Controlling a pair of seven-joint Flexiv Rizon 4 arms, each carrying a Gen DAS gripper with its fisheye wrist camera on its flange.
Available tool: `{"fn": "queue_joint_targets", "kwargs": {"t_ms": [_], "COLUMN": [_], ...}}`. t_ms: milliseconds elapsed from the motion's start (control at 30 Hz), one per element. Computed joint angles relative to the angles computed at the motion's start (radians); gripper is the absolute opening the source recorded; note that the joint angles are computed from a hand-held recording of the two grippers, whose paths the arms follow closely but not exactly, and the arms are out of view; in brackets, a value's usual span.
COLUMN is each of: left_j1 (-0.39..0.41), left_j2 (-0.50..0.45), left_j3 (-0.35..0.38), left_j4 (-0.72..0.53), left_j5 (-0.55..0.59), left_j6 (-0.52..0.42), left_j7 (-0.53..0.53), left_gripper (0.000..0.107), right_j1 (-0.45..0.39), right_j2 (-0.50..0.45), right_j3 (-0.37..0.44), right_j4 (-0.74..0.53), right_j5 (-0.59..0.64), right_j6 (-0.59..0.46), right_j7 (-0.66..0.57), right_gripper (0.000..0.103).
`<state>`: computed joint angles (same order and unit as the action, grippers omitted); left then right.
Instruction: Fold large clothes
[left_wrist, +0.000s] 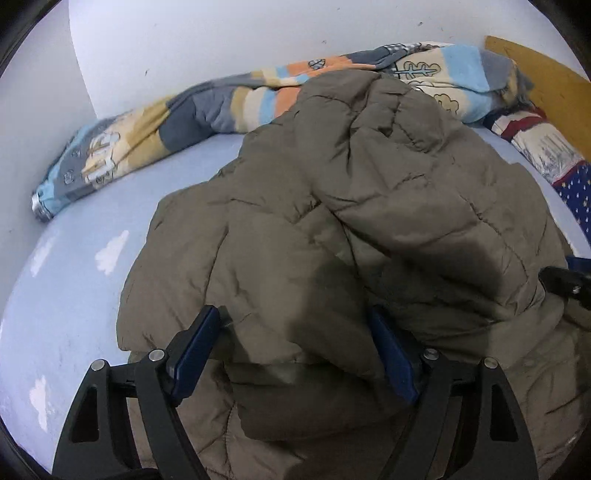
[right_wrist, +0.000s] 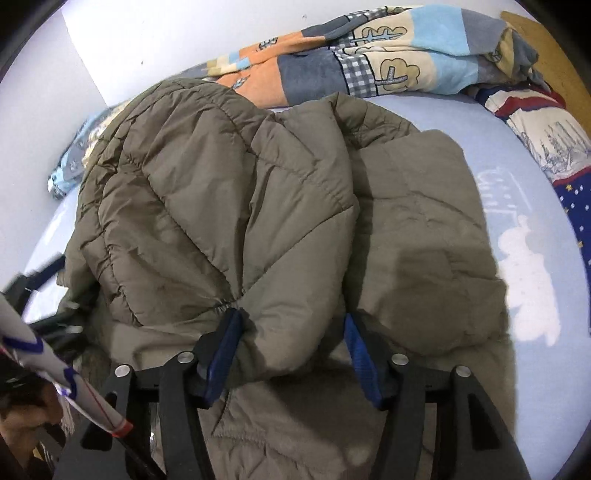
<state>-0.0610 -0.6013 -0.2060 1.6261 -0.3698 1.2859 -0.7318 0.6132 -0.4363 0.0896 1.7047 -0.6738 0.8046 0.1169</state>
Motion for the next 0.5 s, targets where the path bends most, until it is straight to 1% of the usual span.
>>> {"fn": "queue_joint_targets", "kwargs": {"t_ms": [67, 167, 200, 267, 300, 333, 367, 400, 467, 500], "left_j1": [0.001, -0.002, -0.001, 0.003, 0.006, 0.011, 0.016, 0.017, 0.031, 0.031], "left_j2": [0.001, 0.001, 0.002, 0.006, 0.009, 0.010, 0.012, 0.012, 0.019, 0.021], "left_j3": [-0.003, -0.002, -0.003, -0.006, -0.008, -0.012, -0.014, -0.013, -0.028, -0.029], "left_j4": [0.004, 0.013, 0.015, 0.019, 0.024, 0.028, 0.028, 0.028, 0.034, 0.038], "left_j5": [0.000, 0.003, 0.003, 0.002, -0.001, -0.005, -0.009, -0.010, -0.022, -0.024], "left_j6": [0.012, 0.024, 0.027, 0.025, 0.025, 0.027, 0.022, 0.020, 0.005, 0.011], "left_j7": [0.002, -0.004, -0.004, -0.005, -0.005, -0.002, 0.000, 0.000, 0.017, 0.021], "left_gripper": [0.081, 0.081, 0.081, 0.081, 0.081, 0.081, 0.081, 0.081, 0.081, 0.081], "right_j1": [0.015, 0.056, 0.062, 0.060, 0.055, 0.051, 0.041, 0.028, 0.014, 0.003], "right_j2": [0.017, 0.025, 0.028, 0.040, 0.030, 0.014, -0.007, -0.033, -0.077, -0.104], "right_j3": [-0.002, -0.015, -0.022, -0.054, -0.053, -0.053, -0.050, -0.042, -0.021, 0.003], "right_j4": [-0.017, -0.061, -0.057, -0.013, -0.020, -0.029, -0.037, -0.049, -0.070, -0.085], "right_j5": [-0.016, -0.108, -0.155, -0.333, -0.360, -0.380, -0.385, -0.359, -0.265, -0.182], "right_j6": [-0.067, -0.185, -0.180, -0.052, -0.033, -0.013, 0.024, 0.056, 0.075, 0.079], "right_j7": [-0.016, -0.029, -0.007, 0.109, 0.125, 0.136, 0.140, 0.118, 0.057, 0.007], "right_gripper": [0.063, 0.063, 0.062, 0.060, 0.059, 0.054, 0.049, 0.048, 0.047, 0.047]}}
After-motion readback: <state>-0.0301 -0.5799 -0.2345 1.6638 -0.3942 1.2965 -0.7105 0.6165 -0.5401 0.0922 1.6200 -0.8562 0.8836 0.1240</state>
